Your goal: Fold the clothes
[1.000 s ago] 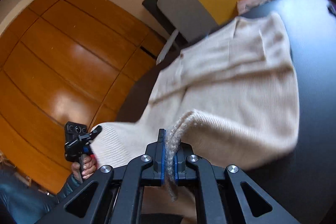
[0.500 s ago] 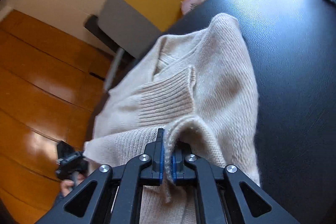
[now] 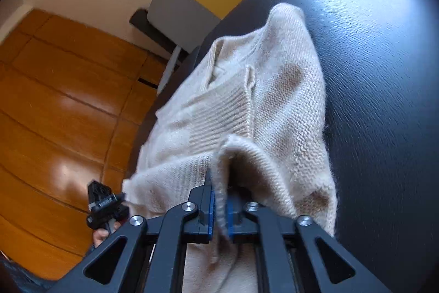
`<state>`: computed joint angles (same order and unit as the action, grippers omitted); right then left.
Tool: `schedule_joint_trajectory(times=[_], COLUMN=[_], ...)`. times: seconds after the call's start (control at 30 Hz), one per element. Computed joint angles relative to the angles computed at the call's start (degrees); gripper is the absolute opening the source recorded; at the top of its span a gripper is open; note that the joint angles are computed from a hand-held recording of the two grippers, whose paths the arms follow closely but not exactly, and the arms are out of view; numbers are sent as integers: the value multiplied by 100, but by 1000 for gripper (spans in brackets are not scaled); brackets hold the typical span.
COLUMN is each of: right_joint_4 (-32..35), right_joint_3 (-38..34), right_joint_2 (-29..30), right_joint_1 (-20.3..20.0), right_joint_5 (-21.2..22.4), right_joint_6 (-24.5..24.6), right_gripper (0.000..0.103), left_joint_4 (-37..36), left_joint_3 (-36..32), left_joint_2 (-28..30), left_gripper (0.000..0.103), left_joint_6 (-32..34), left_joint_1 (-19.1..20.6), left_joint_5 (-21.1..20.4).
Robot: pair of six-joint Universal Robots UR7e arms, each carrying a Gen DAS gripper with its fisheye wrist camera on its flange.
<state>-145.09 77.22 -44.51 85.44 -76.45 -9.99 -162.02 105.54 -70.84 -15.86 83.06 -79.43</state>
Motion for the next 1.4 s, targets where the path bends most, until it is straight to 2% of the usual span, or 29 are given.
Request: schedule_joint_trajectory(times=[0.07,0.13,0.17,0.23,0.43,0.5,0.57,0.63,0.7,0.77,0.87,0.93,1.03,1.1,1.13,1.17,1.2,1.3,1.33,1.4], right_joint_4=[-97,-76,-48,-5,32,21,71,160,278,357,332,225,-85,-226,-238,-299,-359,-513,-586,-799], right_joint_3=[154,286,331,390,513,535,581,601,611,561,351,74,-477,-830,-969,-1027,-1060,-917,-841,-608], right_joint_2=[-98,-194,-222,-238,-240,-257,-310,-345,-385,-375,-283,-130,232,484,584,640,679,613,572,437], right_joint_1=[26,62,81,119,204,268,307,335,351,371,395,404,386,363,329,306,286,197,169,117], right_joint_5=[71,187,226,161,-61,-326,-585,-688,-596,-406,-84,149,344,194,154,88,34,155,203,302], right_joint_6=[-2,-93,-151,-281,-580,-733,-892,-1034,-1154,-1237,-1205,-1011,-442,62,300,456,569,727,759,758], right_gripper=[34,47,51,51,51,42,22,18,15,15,14,14,15,21,32,50,56,67,71,72], left_joint_4=[-127,-249,-317,-443,-505,-455,-397,-287,-171,-103,-415,-625,-887,-875,-823,-789,-799,-844,-893,-1021], left_joint_3=[181,345,405,523,726,711,720,684,670,637,420,200,-297,-668,-827,-964,-1053,-1145,-1114,-967], left_joint_2=[-173,-322,-361,-437,-519,-489,-470,-430,-515,-573,-444,-298,69,324,435,538,625,701,683,606], left_gripper=[10,23,26,30,31,31,30,14,6,6,6,6,6,6,6,6,6,23,25,27], left_joint_6=[-75,-111,-133,-165,28,123,273,484,670,829,798,702,492,190,32,-116,-246,-495,-558,-580], left_joint_1=[-32,-63,-74,-99,-185,-222,-278,-340,-275,-212,-137,-103,-82,-42,-20,2,23,53,70,58], left_joint_5=[-120,-234,-267,-314,-127,34,205,272,35,-230,-784,-1051,-999,-760,-644,-543,-469,-282,-284,-187])
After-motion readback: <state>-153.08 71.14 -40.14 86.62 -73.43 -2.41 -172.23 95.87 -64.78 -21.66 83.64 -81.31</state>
